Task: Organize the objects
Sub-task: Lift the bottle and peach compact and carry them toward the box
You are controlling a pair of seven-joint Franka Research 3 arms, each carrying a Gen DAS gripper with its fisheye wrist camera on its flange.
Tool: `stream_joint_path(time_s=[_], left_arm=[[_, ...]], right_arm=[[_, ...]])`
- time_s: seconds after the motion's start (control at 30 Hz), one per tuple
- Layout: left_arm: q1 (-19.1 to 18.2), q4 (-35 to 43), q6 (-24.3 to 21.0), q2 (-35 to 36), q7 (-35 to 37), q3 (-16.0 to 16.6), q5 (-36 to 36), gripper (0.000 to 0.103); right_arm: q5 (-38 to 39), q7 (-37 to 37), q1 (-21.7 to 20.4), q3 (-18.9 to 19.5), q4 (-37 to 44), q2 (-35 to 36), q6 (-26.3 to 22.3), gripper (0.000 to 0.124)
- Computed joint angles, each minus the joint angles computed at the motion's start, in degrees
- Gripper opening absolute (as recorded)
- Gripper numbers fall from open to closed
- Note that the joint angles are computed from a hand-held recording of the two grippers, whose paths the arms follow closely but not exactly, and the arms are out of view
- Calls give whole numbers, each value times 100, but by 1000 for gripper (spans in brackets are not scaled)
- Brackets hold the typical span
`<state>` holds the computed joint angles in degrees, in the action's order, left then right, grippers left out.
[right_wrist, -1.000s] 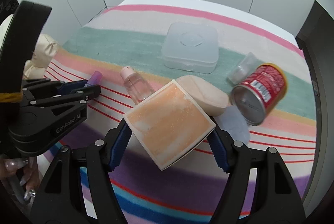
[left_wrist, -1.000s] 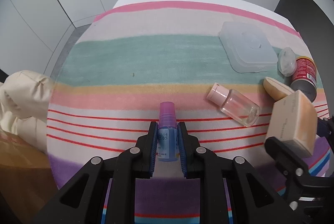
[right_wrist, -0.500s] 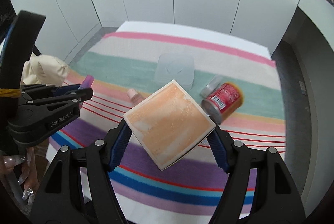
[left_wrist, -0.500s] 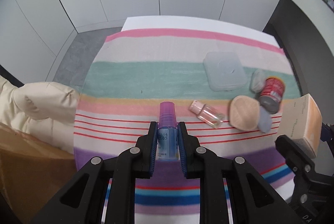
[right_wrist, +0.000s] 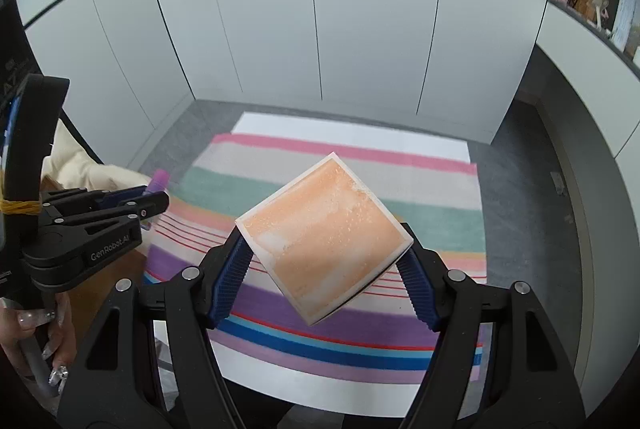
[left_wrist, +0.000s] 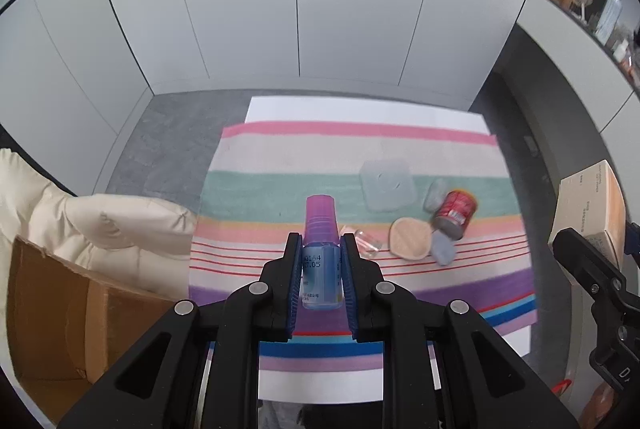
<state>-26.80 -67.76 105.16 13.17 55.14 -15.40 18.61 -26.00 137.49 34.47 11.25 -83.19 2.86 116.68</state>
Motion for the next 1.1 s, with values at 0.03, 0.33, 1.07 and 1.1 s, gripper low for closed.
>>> stream_joint_path(time_s=[0.03, 0.33, 1.07, 1.1], left_arm=[[-20, 91, -51, 2, -9, -1, 28, 19], [-264, 841, -465, 36, 115, 14, 325, 19], [-173, -218, -342, -945, 242, -273, 244, 19], [-175, -282, -344, -997, 233, -294, 285, 19]], right_arm=[[-36, 9, 16, 9, 95, 13, -72, 72], [-179, 94, 162, 64, 734, 14, -600, 73], [-282, 370, 46, 431, -16, -690, -706, 73], [-307, 387, 39, 468, -42, -718, -729, 73]])
